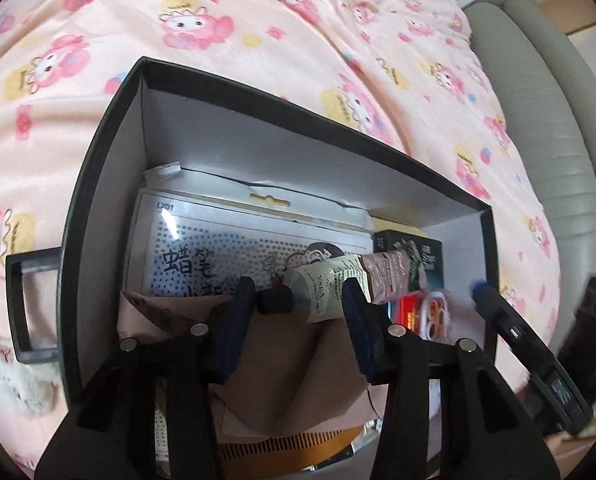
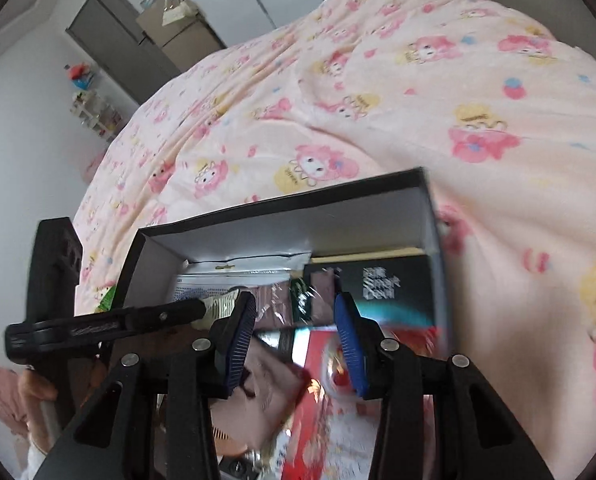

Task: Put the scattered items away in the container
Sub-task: 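Lower the cream tube into the black box and open the left gripper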

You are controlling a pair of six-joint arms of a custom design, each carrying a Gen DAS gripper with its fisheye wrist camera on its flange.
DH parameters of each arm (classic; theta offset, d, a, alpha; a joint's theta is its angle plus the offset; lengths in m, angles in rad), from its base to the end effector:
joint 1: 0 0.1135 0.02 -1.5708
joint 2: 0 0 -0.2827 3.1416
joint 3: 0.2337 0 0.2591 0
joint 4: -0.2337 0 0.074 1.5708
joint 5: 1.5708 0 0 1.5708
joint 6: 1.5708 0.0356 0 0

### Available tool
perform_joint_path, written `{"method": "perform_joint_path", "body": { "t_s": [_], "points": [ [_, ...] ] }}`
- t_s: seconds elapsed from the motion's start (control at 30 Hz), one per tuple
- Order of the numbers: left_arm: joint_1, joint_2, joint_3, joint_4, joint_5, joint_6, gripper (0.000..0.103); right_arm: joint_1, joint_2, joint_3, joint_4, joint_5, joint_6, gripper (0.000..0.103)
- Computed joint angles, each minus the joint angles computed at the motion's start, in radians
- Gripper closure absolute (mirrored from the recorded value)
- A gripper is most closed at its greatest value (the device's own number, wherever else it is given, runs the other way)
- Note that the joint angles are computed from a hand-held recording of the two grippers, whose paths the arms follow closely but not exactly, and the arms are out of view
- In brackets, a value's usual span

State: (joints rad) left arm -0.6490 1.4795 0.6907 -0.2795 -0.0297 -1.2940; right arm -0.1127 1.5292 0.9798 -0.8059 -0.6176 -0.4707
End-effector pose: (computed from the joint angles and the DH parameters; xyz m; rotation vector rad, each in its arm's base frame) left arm 0.2135 -0.1607 0.1624 -0.8909 2.6326 -0.5658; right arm 0.2771 -0.0106 0.2149 -0.5658 2.6102 0.7325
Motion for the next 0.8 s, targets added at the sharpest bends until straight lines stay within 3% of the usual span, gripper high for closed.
{"method": "perform_joint_path", "body": {
  "t_s": [0.3,0.53,0.7,0.8],
  "points": [
    [0.014,0.175,0.176,-0.015,0.034,0.038,0.06,-0.091,-0.056,0.026,0.058,0.016,0.013,0.066],
    [-0.036,0.142,0.173,-0.07,-0.082,-0.065,0.062,-0.094,-0.001,0.044,0.064,0.028,0.013,0.066],
    [-0.042,0.218,0.301,-0.171,-0.131,-0.016,0.065,-0.082,0.002,0.028,0.109,0.067,0.03,0.066],
    [-0.032,0.279,0.409,-0.22,-0.14,0.075,0.065,-0.093,0.032,0.044,0.105,0.074,0.044,0.066]
  ]
}}
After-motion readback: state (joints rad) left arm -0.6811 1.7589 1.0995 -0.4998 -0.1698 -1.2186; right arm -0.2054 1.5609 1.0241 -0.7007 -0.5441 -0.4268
